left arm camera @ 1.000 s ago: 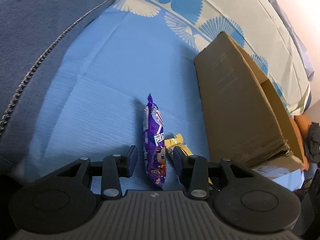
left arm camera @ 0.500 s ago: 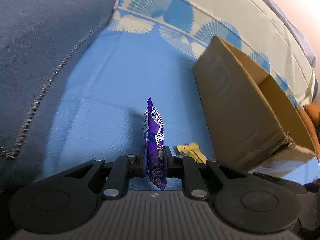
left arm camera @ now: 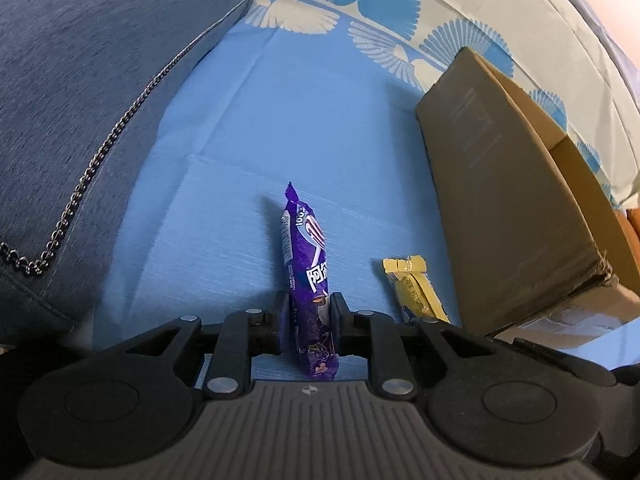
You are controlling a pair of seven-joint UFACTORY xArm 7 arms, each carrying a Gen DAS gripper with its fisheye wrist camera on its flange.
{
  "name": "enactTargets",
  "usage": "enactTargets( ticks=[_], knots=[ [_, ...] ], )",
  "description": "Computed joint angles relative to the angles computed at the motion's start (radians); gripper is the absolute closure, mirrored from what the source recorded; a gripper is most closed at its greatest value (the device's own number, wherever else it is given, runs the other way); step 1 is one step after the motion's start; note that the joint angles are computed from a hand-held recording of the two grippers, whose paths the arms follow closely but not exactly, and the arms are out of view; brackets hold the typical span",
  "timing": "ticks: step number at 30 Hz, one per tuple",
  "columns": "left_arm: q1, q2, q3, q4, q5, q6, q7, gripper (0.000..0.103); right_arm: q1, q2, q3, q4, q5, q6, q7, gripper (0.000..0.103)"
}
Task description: Organize snacks
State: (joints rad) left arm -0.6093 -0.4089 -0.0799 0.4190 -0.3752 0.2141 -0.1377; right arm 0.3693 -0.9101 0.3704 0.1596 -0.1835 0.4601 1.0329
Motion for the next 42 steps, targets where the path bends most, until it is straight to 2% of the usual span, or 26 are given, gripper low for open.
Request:
enactTargets(
  ticks=[7,11,14,18,32,35,42],
  knots=[
    [-0.003,-0.011,0.001,-0.010,0.003,-0.001,-0.006,0.081,-0.015,0.020,0.031,0.018,-0.027,0.006,0.007,0.086],
    [-0.005,-0.009,0.002,-0.009,0.005,-0.002,-0.007,0.081,-0.024,-0.016,0.043,0.005,-0.045,-0.014,0.027,0.087],
    [-0.006,-0.009,0.004,-0.009,0.004,-0.002,-0.006,0.081,-0.024,-0.027,0.038,-0.004,-0.049,-0.043,0.029,0.087],
    [-0.006,-0.008,0.003,-0.008,0.004,-0.001,-0.006,0.081,0.003,0.037,-0.003,0.010,-0.018,-0.023,-0.001,0.085],
    [0.003,-0.010,-0.011,-0.008,0.024,-0.007,-0.021,0.083,-0.008,0.024,0.031,0.011,-0.033,-0.014,0.010,0.086],
    [-0.002,-0.017,-0.002,-0.017,0.021,-0.025,-0.022,0.085,-0.009,-0.001,0.039,0.006,-0.039,-0.006,0.024,0.086],
    [-0.066,-0.051,0.062,-0.052,-0.021,-0.110,0.001,0.085,-0.024,-0.064,0.072,-0.003,-0.069,-0.006,0.065,0.087]
  ],
)
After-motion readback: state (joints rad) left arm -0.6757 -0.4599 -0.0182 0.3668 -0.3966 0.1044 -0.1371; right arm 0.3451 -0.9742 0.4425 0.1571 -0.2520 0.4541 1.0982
